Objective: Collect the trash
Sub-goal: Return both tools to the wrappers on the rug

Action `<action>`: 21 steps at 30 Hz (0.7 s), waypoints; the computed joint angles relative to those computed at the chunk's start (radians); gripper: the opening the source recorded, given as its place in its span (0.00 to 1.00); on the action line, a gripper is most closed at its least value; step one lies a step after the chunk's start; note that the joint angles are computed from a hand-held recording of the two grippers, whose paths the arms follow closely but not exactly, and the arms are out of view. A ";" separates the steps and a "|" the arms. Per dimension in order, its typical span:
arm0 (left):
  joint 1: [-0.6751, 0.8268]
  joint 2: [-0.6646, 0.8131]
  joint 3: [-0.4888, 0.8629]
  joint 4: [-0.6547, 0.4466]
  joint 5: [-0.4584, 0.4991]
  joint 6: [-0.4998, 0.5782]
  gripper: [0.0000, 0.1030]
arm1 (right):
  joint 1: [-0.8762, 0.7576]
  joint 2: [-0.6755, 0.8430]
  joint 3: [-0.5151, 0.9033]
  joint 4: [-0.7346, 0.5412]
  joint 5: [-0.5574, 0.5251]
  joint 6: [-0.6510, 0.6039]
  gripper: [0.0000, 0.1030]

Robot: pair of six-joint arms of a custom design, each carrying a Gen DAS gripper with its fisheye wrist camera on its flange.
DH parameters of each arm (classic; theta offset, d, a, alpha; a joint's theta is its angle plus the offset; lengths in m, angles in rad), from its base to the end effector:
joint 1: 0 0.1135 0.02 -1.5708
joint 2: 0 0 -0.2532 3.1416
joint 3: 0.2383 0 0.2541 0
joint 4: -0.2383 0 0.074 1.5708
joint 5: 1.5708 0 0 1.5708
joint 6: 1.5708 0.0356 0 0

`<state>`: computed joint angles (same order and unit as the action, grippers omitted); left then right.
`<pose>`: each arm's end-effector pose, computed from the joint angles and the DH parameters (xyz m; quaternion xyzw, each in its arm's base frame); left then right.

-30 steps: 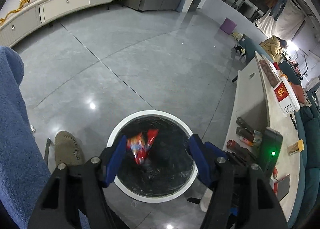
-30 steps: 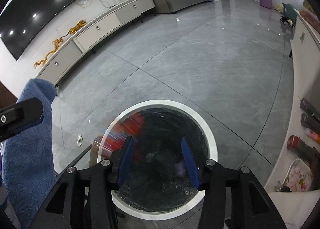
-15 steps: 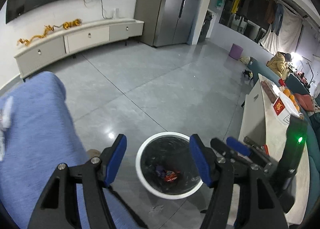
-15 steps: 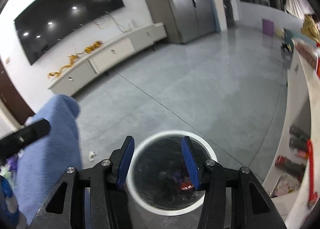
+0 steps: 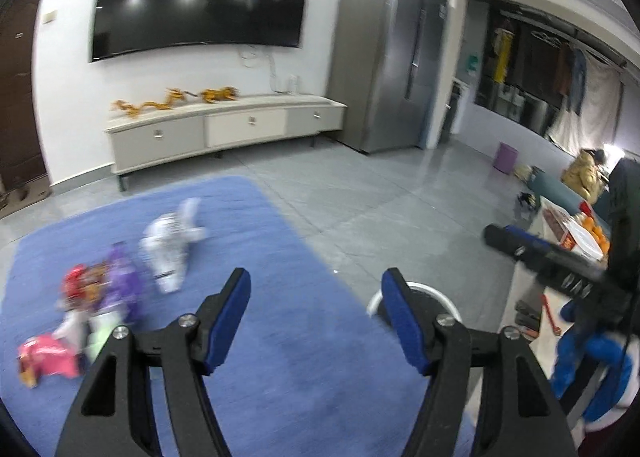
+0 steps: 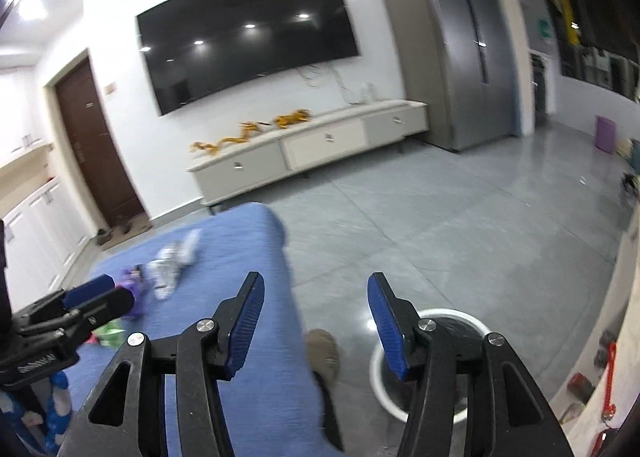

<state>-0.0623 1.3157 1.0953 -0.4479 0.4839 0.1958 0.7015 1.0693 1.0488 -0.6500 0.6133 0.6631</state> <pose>0.2914 -0.0348 0.2977 0.2161 0.8530 -0.1869 0.4368 0.1867 0.1309 0.3264 0.1148 0.8607 0.0506 0.4933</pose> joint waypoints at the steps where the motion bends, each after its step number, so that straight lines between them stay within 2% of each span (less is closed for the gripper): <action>1: 0.053 -0.010 -0.006 -0.009 0.026 0.021 0.71 | 0.019 0.030 0.025 0.005 0.005 -0.004 0.51; 5: 0.288 -0.011 -0.013 -0.036 0.131 0.116 0.71 | 0.106 0.174 0.152 0.031 0.012 -0.036 0.55; 8: 0.452 0.063 0.036 -0.052 0.184 0.182 0.71 | 0.150 0.289 0.251 0.056 -0.004 -0.069 0.57; 10: 0.539 0.131 0.081 -0.060 0.202 0.212 0.71 | 0.159 0.349 0.297 0.077 -0.034 -0.088 0.61; 15: 0.691 0.299 0.186 -0.051 0.191 0.266 0.71 | 0.161 0.511 0.416 0.119 -0.129 -0.130 0.64; 21: 0.751 0.460 0.272 -0.057 0.146 0.312 0.71 | 0.161 0.752 0.601 0.131 -0.267 -0.171 0.65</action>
